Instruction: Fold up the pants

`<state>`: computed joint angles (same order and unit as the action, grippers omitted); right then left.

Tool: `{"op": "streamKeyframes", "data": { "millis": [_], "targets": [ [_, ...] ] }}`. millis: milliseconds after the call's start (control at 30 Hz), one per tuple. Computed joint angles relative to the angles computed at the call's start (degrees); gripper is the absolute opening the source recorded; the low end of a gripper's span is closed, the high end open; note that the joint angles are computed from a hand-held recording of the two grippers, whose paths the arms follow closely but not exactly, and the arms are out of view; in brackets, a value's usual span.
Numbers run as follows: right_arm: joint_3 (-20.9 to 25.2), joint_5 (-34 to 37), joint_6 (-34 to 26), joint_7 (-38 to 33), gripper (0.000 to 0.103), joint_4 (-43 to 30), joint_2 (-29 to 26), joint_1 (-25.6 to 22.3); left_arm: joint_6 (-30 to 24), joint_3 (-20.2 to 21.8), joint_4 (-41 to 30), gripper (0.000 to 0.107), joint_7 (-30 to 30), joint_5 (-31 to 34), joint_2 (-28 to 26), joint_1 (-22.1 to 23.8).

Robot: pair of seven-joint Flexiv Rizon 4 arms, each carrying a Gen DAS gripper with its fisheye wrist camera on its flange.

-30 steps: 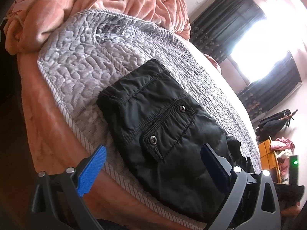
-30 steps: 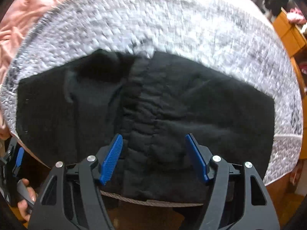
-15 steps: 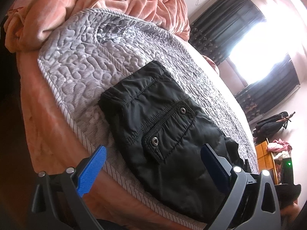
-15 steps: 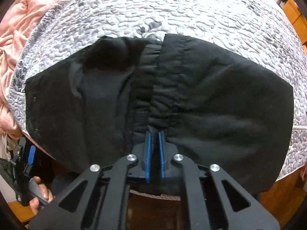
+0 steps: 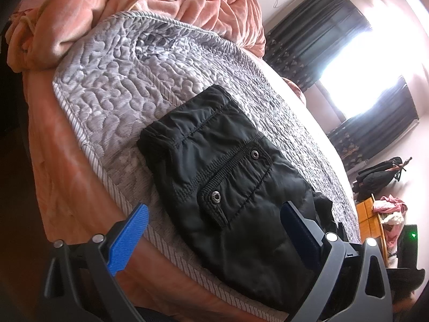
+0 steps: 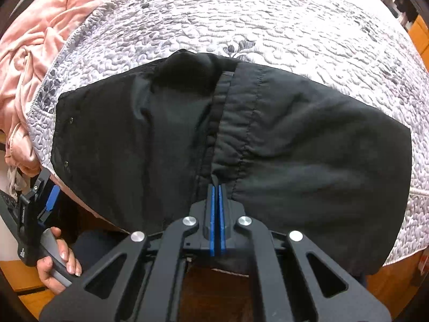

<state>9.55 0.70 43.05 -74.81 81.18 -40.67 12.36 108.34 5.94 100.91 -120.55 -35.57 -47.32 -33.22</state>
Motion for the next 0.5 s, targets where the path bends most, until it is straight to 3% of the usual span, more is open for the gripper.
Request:
{"op": "streamKeyframes", "data": {
  "millis": [267, 367, 500],
  "targets": [
    [1.12, 1.38, -2.17, -2.57, 0.007, -1.51, -1.29, -1.08, -2.08, 0.65, -0.89, 0.099, -0.16, 0.48, -0.22, -0.05],
    [1.54, 1.44, -4.17, -4.84, 0.021, -2.53, -1.19, -1.03, -1.87, -1.84, 0.01, 0.099, -1.01, 2.31, 0.55, 2.48],
    [2.92, 1.89, -8.92, -10.67, 0.023, -6.60, -1.27, -1.04, 3.65, -9.03, 5.03, 0.099, -4.79, 6.14, 3.05, 9.18]
  ]
}}
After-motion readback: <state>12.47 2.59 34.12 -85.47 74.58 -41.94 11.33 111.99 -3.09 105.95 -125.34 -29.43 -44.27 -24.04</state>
